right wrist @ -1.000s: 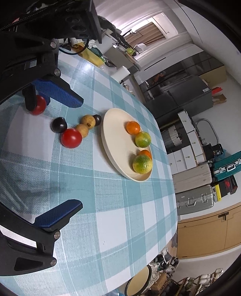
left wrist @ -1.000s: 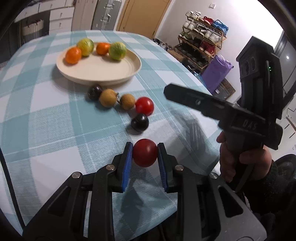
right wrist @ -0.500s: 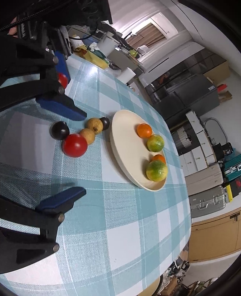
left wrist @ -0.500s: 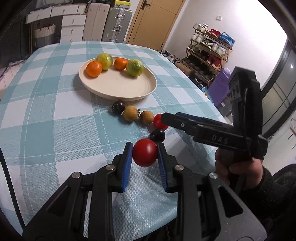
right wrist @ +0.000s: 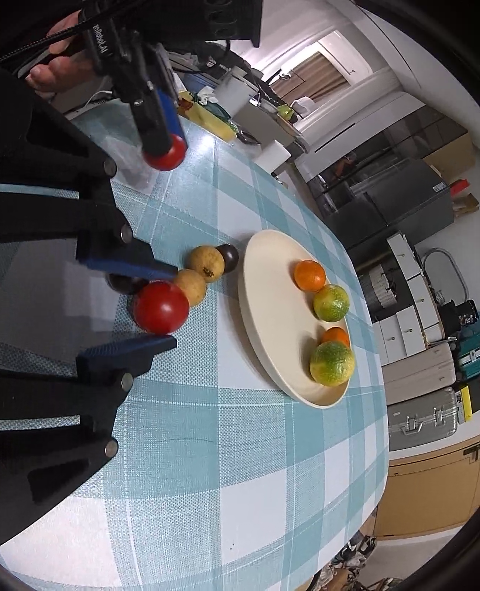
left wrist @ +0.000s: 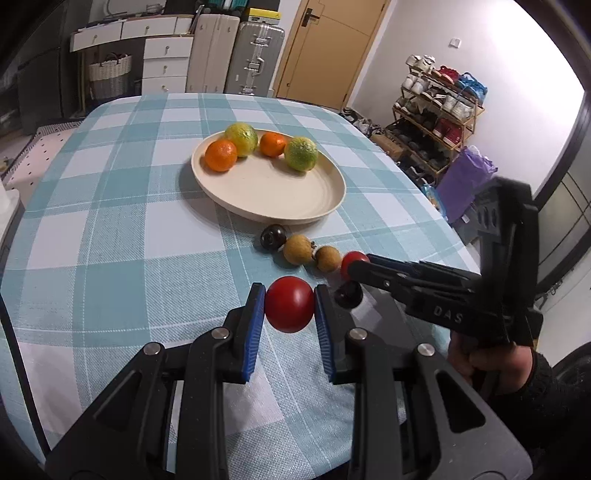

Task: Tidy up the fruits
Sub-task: 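Carry both tomatoes onto the cream plate and open both tools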

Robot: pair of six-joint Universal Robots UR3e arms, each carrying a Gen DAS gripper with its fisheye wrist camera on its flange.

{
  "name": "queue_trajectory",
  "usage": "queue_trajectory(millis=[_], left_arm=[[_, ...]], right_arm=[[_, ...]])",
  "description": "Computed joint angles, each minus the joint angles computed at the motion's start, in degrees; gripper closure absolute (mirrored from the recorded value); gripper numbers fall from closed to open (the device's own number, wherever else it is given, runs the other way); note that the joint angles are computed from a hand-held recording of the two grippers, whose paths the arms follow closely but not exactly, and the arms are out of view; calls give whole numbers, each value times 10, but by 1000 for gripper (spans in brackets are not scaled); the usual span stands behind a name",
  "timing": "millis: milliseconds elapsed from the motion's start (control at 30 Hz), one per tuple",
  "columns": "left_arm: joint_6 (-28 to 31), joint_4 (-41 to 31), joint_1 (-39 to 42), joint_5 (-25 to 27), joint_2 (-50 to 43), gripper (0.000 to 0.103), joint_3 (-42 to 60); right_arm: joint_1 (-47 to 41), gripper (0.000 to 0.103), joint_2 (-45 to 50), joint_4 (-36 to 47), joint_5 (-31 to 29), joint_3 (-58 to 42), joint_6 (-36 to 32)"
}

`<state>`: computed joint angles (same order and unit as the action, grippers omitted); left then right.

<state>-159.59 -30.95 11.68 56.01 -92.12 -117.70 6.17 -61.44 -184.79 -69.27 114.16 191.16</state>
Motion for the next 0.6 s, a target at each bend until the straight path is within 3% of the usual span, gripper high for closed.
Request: queue_trajectory(millis=[300, 600], left_arm=[[-24, 24, -34, 41, -40, 79, 58], [-49, 0, -39, 50, -134, 79, 179]], right_arm=[[-3, 73, -19, -33, -13, 28, -5], [-33, 73, -30, -41, 5, 18, -10]])
